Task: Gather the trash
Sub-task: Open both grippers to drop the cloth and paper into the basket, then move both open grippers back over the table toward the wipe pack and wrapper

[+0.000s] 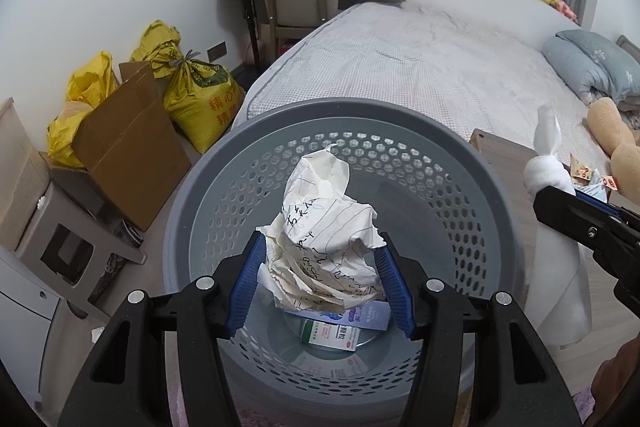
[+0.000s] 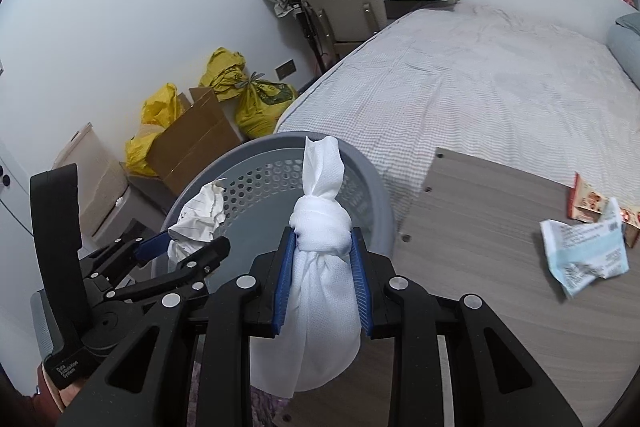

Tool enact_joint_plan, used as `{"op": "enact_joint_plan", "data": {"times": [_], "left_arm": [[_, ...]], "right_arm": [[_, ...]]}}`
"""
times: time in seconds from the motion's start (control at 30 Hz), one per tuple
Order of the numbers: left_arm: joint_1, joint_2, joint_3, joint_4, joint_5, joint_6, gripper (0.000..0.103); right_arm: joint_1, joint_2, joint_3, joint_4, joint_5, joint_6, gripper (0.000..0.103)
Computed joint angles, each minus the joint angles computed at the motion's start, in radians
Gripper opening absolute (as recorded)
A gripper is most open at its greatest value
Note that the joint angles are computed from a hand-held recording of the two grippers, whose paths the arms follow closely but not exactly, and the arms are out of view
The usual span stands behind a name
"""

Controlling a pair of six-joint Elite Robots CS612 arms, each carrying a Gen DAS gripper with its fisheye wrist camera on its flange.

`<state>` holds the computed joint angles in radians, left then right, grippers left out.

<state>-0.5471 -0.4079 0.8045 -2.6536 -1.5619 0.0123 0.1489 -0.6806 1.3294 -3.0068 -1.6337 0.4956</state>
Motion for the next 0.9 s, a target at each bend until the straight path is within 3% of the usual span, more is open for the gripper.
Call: {"op": "enact_joint_plan", "data": {"times": [0.43,0.53,0.6,0.9], "left_arm": [[0.008,0.033,-0.062,0.056,0.026,-0.032,0.059],[0.008,0.031,-0.058,0.053,0.033,-0.039,0.066],[0.009,0.031,-0.060,0.051,0.036,-0.043,0.070],[0.010,0.015,-0.030,0.019,0.051,-0.058,0.079]], "right_arm": [[-0.006,0.055,-0.090,0.074,0.058,-0.030,0.027],[-0.005,0.055,-0.090,0.075,0.057,-0.034,0.039],[-0.002,0.053,-0.085,0.059,0.037,-0.029,0.054],[0.003,0.050,-0.081,0.057,0.018,-0.027,0.055]]}}
